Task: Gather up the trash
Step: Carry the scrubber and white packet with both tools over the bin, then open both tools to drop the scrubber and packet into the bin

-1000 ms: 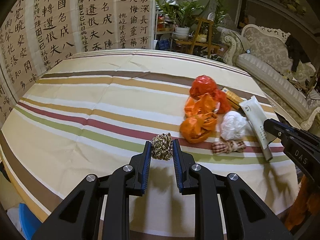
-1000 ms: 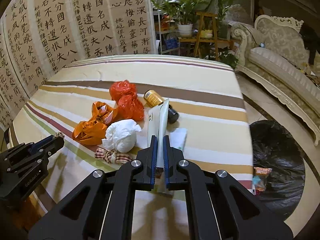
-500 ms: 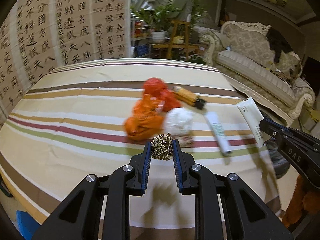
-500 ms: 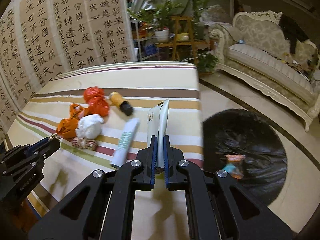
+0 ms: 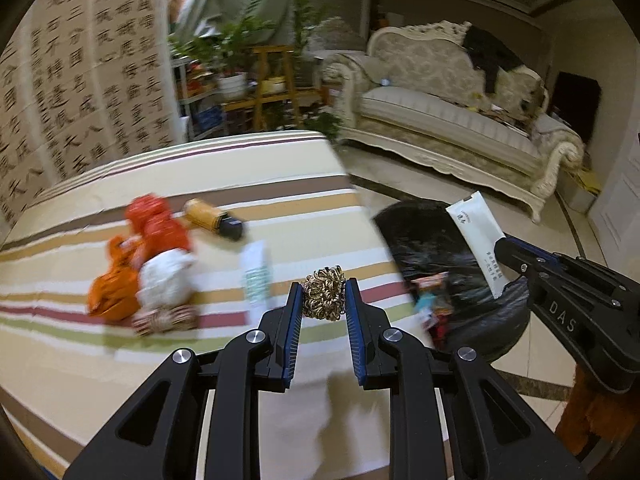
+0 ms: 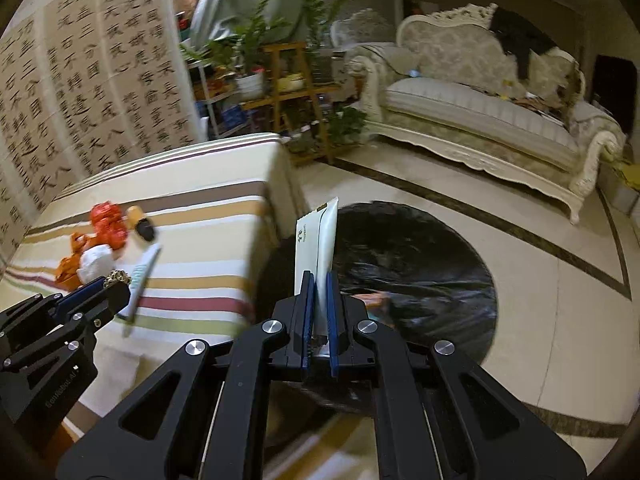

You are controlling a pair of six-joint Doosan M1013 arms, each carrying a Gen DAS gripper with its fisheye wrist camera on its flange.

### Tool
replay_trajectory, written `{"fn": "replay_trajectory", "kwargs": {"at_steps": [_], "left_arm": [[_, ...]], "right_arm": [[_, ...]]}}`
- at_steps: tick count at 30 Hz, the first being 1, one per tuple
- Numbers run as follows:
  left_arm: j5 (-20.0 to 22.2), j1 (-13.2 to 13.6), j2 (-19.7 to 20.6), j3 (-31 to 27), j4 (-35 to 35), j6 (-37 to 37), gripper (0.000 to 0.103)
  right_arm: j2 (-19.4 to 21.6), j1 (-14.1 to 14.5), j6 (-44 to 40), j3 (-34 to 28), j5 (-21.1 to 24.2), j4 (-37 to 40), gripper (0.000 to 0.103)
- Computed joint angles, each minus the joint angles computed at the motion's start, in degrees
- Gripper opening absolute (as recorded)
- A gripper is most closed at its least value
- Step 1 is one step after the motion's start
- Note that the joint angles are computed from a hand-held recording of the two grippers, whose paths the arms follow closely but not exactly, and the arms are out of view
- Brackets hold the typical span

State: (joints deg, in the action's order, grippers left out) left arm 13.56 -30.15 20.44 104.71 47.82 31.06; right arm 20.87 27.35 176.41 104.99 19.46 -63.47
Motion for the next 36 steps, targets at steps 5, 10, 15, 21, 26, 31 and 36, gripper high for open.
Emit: {"fn": "replay_trajectory", "kwargs": {"at_steps": [5,10,15,21,26,31,36], "left_arm": [[0.7,-1.4,2.3,-2.8,-5.0,6.9,0.023],[2.0,-2.4,4.4,-5.6,-8.5,12.0,0.023],[3.1,-3.1,6.1,-7.5,-11.1,15.7,0.023],[4.3,-3.6,7.5,-9.3,-14.5,20.1,0.023],[5.3,-3.7,8.1,-10.3,-18.8,25.3,0.027],[5.6,-3.8,8.0,-10.2,-17.1,23.1,0.046],[5.5,-3.8,7.6,-9.7,-13.8,19.0,0.062]], "right_arm": [[-0.1,-1.4,2.7,0.9,0.0,-1.2,0.007],[-0.1,-2.8,4.3,2.1,-0.5,-1.7,0.007],[0.5,-3.9,3.5,2.3,-1.2,-0.2,0.007],[0.9,-4.9,2.7,2.3,-1.5,1.4,0.007],[1.2,-5.5,2.5,2.4,-2.0,2.5,0.008],[1.4,-6.2,0.4,2.4,-2.9,5.7,0.014],[1.2,-6.0,2.3,2.5,-2.1,3.8,0.018]]}}
